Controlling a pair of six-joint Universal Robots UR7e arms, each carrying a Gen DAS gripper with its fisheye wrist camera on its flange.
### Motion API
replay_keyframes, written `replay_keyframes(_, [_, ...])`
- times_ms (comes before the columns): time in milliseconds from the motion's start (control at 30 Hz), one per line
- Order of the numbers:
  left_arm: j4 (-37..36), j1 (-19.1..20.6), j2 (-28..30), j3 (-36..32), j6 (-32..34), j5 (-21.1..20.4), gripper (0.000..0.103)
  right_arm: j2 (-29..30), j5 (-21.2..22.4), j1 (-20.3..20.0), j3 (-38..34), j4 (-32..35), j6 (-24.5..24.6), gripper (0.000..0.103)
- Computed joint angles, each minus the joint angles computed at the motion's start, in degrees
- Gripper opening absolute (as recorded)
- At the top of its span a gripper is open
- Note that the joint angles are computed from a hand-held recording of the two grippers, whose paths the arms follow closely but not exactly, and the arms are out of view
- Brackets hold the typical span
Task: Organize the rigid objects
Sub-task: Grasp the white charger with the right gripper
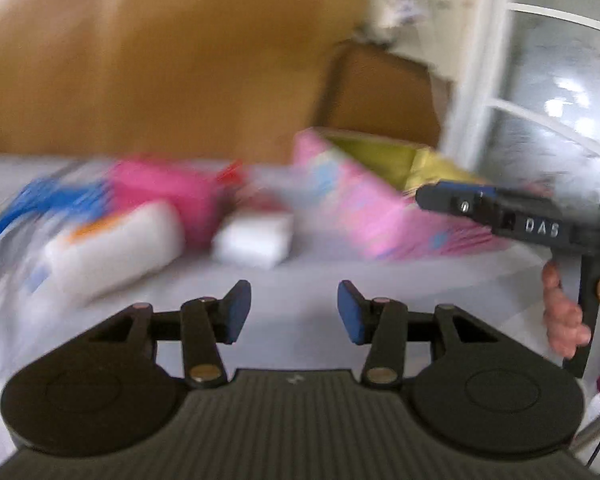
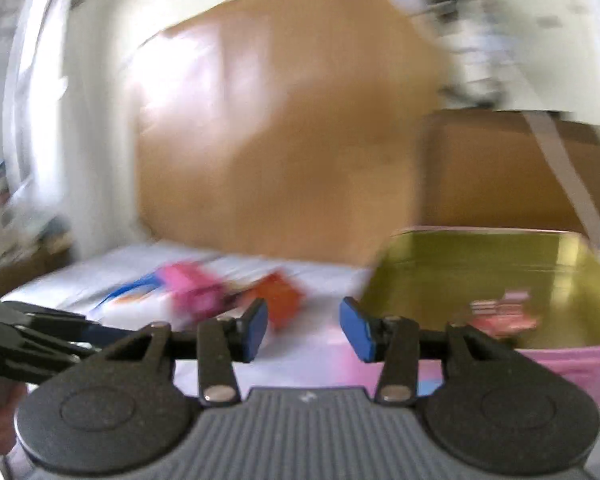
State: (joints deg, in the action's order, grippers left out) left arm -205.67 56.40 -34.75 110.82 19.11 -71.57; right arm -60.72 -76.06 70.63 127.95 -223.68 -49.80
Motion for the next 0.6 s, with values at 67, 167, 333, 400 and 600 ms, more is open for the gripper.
replay_keyframes(67, [-1.7, 1.2, -1.3, 2.4, -2.1, 2.7, 0.05, 2.6, -2.6, 2.2, -2.7, 3.8, -2.8, 0.043])
replay_keyframes(167, [-3.5, 2.5, -3.2, 4.5, -4.1, 4.5, 0.05, 6.8, -8.4, 5.3, -8.8, 10.7, -3.4, 0.056])
replay_keyframes(333, [-5.0, 2.8, -4.2, 5.1, -5.0, 4.6, 0.05, 12.2, -16.4, 8.3, -17.9, 18.6, -1.6, 0.069])
replay_keyframes(400, [-5.7, 3.1, -4.4, 5.6, -5.3, 3.9, 0.05, 14.0, -18.6, 9.0, -20.3, 20.0, -2.7, 0.079])
replay_keyframes(600, [-4.5, 3.2, -4.6, 5.8, -6.9, 1.7, 0.05, 13.4, -19.5, 9.8, -17.0, 18.5, -5.2, 0.05])
